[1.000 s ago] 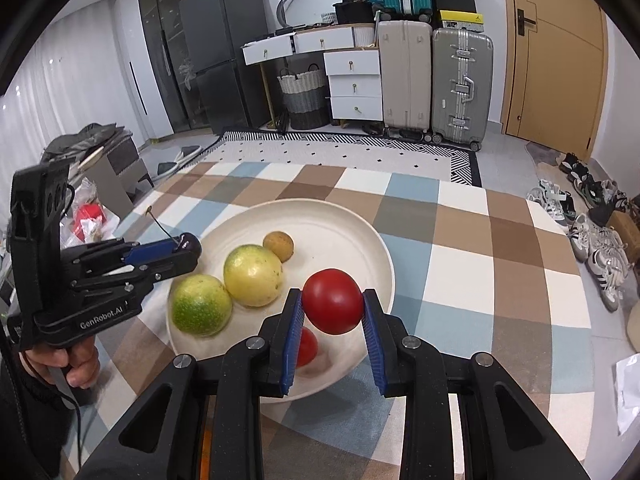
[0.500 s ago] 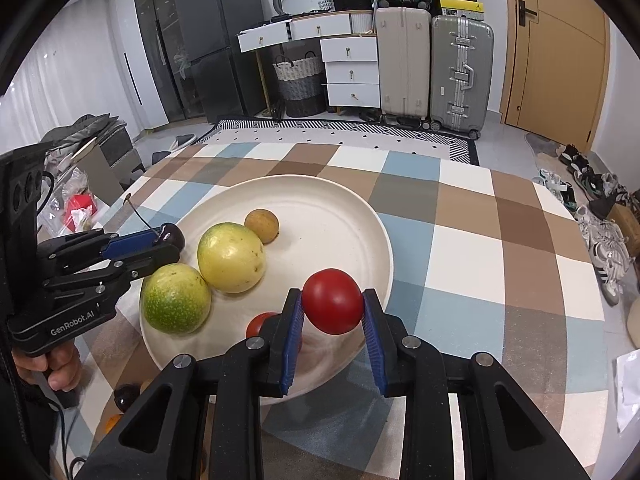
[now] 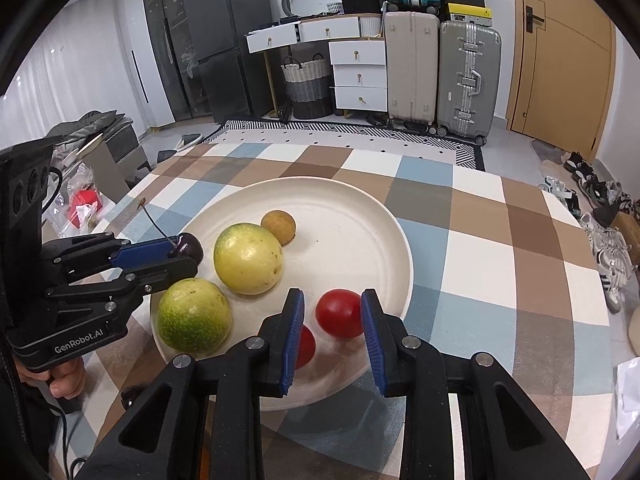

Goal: Organize fruits
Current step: 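Open both tools to drop the tomato and cherry into the plate, then withdraw both open tools and move them toward the two oranges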

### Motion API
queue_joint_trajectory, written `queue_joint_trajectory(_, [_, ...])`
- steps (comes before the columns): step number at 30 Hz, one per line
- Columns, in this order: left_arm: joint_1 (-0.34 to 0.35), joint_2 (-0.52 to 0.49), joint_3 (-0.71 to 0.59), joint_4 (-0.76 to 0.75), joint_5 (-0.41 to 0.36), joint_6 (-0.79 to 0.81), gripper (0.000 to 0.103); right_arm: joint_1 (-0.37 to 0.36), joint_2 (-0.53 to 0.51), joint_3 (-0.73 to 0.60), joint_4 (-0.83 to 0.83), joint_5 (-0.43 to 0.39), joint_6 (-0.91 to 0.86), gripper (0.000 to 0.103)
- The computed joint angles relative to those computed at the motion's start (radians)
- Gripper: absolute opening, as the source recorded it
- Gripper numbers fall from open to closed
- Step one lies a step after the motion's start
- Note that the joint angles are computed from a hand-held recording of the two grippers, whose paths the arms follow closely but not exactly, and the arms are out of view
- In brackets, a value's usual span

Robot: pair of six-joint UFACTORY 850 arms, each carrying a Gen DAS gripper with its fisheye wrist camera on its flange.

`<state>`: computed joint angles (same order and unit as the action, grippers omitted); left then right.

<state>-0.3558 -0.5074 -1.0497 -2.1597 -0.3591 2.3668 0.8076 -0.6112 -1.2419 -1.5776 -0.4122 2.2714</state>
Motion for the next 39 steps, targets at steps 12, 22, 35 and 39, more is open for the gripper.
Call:
queue_joint_trajectory(12, [0.007,0.022,0.016,-0.066,0.012,0.030,0.039,0.009,0.045,0.041,-0.037,-0.057,0.083,0.073])
queue_joint_trajectory(22, [0.026,0.120,0.130,-0.256,-0.020,0.206,0.086,0.034,0.098,0.099,-0.044,-0.062,0.164,0.102])
queue_joint_trajectory(35, [0.040,0.250,0.286,-0.331,-0.091,0.299,0.102,0.102,0.163,0.207,-0.160,-0.080,0.344,0.103])
queue_joint_trajectory(39, [0.039,0.277,0.326,-0.340,-0.092,0.308,0.102,0.128,0.159,0.209,-0.141,-0.079,0.317,0.103])
